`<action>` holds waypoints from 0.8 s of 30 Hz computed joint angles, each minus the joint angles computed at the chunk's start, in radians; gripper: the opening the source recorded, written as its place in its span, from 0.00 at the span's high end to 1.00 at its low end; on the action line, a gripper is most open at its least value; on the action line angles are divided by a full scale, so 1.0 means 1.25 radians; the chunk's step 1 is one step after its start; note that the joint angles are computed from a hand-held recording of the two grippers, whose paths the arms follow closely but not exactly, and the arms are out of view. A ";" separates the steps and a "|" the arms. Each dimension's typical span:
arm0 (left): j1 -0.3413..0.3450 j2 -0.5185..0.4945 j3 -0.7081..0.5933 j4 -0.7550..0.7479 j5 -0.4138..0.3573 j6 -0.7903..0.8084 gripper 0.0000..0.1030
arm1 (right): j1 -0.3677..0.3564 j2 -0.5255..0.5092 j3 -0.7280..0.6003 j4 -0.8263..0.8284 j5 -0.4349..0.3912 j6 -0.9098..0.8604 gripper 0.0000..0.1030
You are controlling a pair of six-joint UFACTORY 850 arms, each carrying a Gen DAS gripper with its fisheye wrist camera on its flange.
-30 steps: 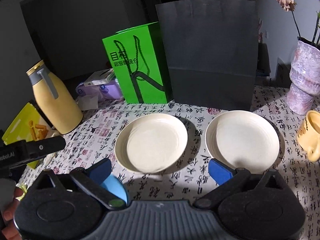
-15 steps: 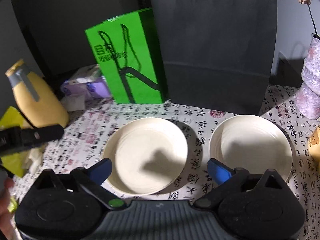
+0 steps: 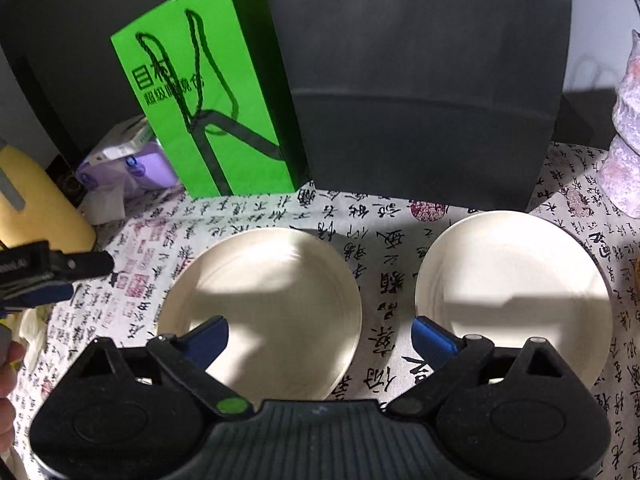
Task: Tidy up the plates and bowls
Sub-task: 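Close both grippers on the rim of a cream plate by the green bag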
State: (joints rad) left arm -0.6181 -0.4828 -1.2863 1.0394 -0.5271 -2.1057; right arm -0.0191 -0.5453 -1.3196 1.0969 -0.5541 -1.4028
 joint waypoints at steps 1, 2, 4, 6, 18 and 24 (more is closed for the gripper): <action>0.004 -0.002 0.008 0.006 0.015 -0.006 0.00 | 0.002 -0.003 0.000 0.005 0.005 -0.004 0.06; 0.007 -0.001 0.018 0.023 0.029 -0.024 0.00 | 0.002 -0.007 -0.001 0.011 0.006 -0.009 0.07; 0.011 0.001 0.041 0.086 0.053 -0.087 0.00 | 0.003 -0.015 -0.003 0.018 0.009 -0.012 0.09; 0.014 -0.002 0.055 0.127 0.067 -0.132 0.01 | 0.007 -0.019 0.001 0.031 0.023 -0.027 0.11; 0.025 -0.010 0.106 0.338 0.132 -0.312 0.25 | 0.020 -0.034 0.017 0.158 0.083 -0.156 0.17; 0.023 -0.010 0.122 0.463 0.141 -0.404 0.25 | 0.019 -0.042 0.025 0.197 0.099 -0.182 0.18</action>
